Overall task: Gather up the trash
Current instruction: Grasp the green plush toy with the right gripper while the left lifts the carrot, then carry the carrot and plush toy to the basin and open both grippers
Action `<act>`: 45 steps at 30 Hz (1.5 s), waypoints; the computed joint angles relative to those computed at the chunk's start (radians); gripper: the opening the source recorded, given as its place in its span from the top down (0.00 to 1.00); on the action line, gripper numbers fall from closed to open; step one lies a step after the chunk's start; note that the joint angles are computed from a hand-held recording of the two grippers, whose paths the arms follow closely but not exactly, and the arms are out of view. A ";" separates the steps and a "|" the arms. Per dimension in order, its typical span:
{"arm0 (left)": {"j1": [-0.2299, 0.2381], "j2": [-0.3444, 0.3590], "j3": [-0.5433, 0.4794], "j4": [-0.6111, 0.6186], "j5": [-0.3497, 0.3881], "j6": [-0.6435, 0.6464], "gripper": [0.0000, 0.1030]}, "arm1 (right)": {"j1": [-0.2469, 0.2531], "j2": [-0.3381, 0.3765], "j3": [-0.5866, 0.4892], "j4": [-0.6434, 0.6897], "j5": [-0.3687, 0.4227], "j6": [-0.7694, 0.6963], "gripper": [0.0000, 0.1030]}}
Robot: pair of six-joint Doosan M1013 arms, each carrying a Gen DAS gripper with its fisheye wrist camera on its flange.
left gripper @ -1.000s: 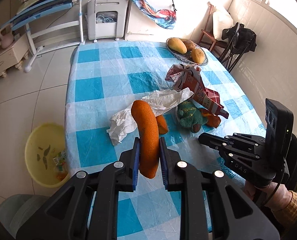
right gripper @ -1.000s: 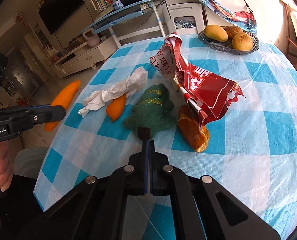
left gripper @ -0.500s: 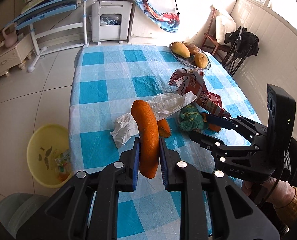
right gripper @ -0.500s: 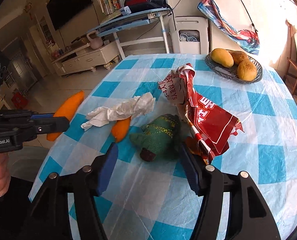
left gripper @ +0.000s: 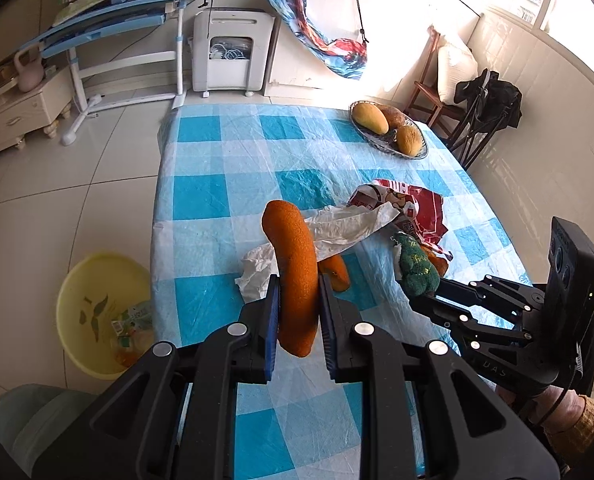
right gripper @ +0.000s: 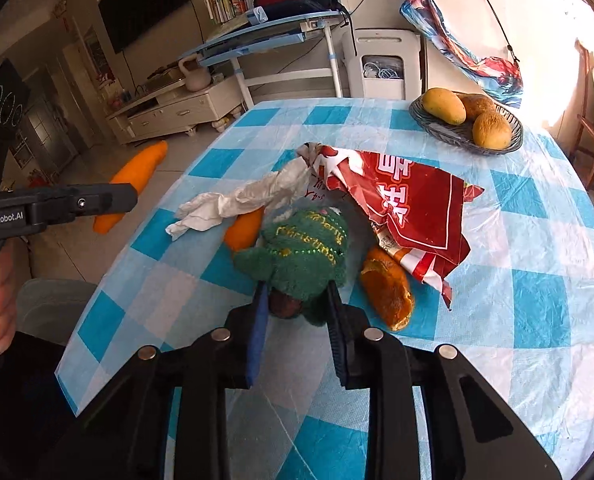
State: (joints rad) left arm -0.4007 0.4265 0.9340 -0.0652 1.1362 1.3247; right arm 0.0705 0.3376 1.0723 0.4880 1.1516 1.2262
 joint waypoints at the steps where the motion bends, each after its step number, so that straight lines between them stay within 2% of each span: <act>1: 0.000 -0.001 0.000 0.007 -0.002 -0.008 0.82 | 0.001 -0.007 0.006 0.015 0.003 -0.014 0.72; 6: 0.010 -0.024 0.028 0.050 -0.033 -0.077 0.82 | 0.033 -0.003 -0.024 0.062 0.020 -0.077 0.72; 10: 0.032 -0.046 0.051 0.108 -0.028 -0.138 0.82 | 0.064 0.023 -0.076 0.087 0.030 -0.103 0.72; 17: 0.117 -0.080 0.102 0.123 -0.034 -0.271 0.82 | 0.128 0.093 -0.191 0.091 0.084 -0.172 0.72; 28: 0.222 -0.031 0.102 0.056 0.050 -0.315 0.82 | 0.224 0.254 -0.424 0.046 0.197 -0.191 0.71; 30: 0.241 -0.022 0.110 0.039 0.064 -0.337 0.77 | 0.241 0.292 -0.476 0.023 0.233 -0.183 0.69; 32: 0.245 -0.016 0.113 0.087 0.090 -0.388 0.55 | 0.256 0.339 -0.544 -0.016 0.291 -0.163 0.64; 34: 0.247 -0.019 0.121 0.118 0.100 -0.429 0.53 | 0.263 0.359 -0.566 -0.034 0.304 -0.150 0.62; 36: 0.247 -0.025 0.129 0.136 0.094 -0.448 0.52 | 0.260 0.357 -0.559 -0.025 0.295 -0.135 0.61; 39: 0.238 -0.026 0.125 0.173 0.098 -0.454 0.49 | 0.243 0.319 -0.498 0.009 0.253 -0.132 0.60; 41: 0.229 -0.023 0.114 0.191 0.106 -0.443 0.49 | 0.227 0.280 -0.439 0.036 0.220 -0.145 0.60; 45: 0.196 -0.020 0.089 0.195 0.104 -0.360 0.49 | 0.185 0.190 -0.306 0.073 0.138 -0.163 0.51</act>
